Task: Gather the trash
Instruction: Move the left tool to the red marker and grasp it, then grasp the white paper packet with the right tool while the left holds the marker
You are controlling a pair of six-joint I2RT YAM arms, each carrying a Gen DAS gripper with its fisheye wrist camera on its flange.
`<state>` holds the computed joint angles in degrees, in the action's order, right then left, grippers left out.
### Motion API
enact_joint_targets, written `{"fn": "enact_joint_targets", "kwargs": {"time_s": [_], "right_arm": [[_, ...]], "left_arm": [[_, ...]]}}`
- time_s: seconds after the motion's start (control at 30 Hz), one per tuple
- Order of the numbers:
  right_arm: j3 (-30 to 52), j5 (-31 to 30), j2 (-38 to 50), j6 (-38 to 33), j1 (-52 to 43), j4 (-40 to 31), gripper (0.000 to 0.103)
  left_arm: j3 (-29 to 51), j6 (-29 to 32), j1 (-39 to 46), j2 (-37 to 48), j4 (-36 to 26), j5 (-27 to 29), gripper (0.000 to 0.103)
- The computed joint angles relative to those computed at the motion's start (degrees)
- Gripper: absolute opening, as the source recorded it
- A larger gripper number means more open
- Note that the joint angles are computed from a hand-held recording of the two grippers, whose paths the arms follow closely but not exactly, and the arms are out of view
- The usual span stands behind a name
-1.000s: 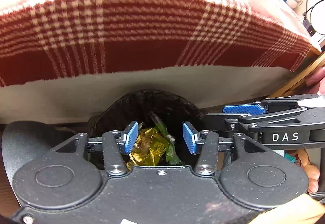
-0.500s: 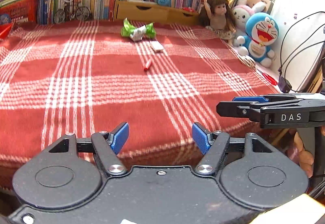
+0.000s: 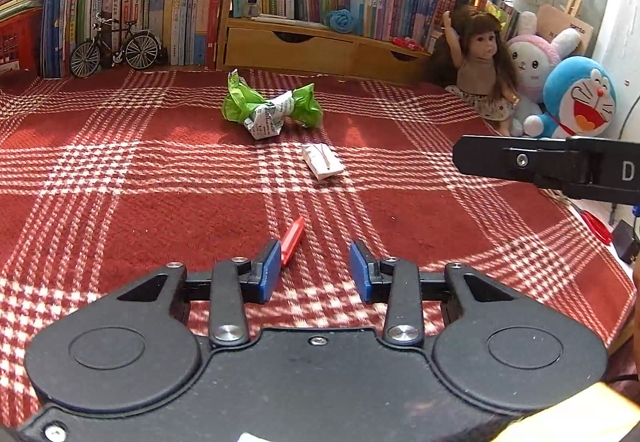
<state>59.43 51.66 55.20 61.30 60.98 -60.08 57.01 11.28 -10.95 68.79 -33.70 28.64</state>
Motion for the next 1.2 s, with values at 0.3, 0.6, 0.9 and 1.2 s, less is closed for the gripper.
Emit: {"fn": "enact_joint_targets", "kwargs": {"time_s": [0.3,0.6,0.9,1.2], "right_arm": [[-9.3,-23.7,1.3,-22.4,-25.8,25.3,0.072],[-1.0,-30.4,19.8,-29.0,-30.9,29.5,0.05],[-0.8,-24.8,16.4,-25.2,-24.3,24.3,0.029],[-0.7,-17.7,8.8,-15.8,-11.8,16.1,0.029]], "left_arm": [[-1.3,-4.6,-0.7,4.7,8.7,-3.9,0.008],[-2.5,0.0,7.8,-2.0,7.0,-0.1,0.008],[-3.9,5.6,14.1,-8.8,1.8,7.0,0.008],[-2.8,11.6,21.3,-13.6,-7.6,13.9,0.008]]}}
